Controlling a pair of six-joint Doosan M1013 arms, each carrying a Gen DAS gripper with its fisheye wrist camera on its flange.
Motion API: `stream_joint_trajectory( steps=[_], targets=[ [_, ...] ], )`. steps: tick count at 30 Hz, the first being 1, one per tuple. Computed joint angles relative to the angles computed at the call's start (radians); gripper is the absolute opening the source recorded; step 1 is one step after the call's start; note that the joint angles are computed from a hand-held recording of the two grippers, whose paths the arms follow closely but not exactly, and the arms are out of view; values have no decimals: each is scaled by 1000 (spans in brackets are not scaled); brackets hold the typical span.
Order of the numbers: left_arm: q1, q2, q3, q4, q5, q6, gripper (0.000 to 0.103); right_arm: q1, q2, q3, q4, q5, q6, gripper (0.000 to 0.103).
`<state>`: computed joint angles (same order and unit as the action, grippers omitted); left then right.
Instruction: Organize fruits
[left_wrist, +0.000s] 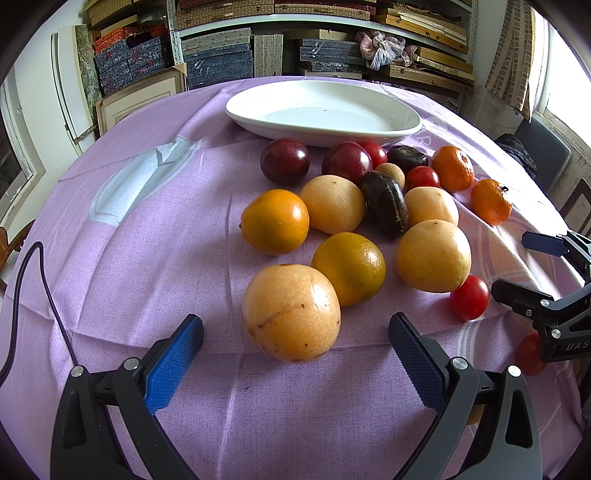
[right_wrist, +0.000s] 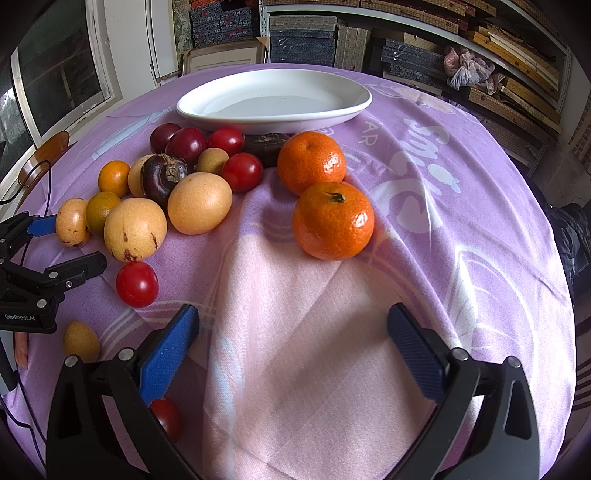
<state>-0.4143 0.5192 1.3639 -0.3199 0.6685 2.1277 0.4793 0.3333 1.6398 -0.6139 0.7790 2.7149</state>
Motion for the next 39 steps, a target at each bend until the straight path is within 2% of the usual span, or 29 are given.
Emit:
stream_joint_trajectory(
  steps=[18,22,26,29,30,32,33,39],
  targets=[
    [2,0,-1,-10,5,21,100,0,0,0,2,-3,-5,99],
    [7,4,-5,-35,14,53,100,-13,-22,27,36,-64,-73,99],
    [16,8,-12,-68,32,114,100,-19,-74,100,-74,-154,75,99],
    [14,9,-12,-68,32,120,100,-19,-87,104,-145,-153,99,99],
    [14,10,-13,-67,32,121,100,-19,-90,99,-167,-149,96,98],
    [14,11,-13,-69,32,125,100,-22,-86,83,-160,-141,50,88],
    [15,11,-13,-71,33,128,100,-27,-79,73,-133,-143,14,79],
    [17,11,-14,-83,39,149,100,-47,-50,45,-90,-166,-54,71]
  ],
)
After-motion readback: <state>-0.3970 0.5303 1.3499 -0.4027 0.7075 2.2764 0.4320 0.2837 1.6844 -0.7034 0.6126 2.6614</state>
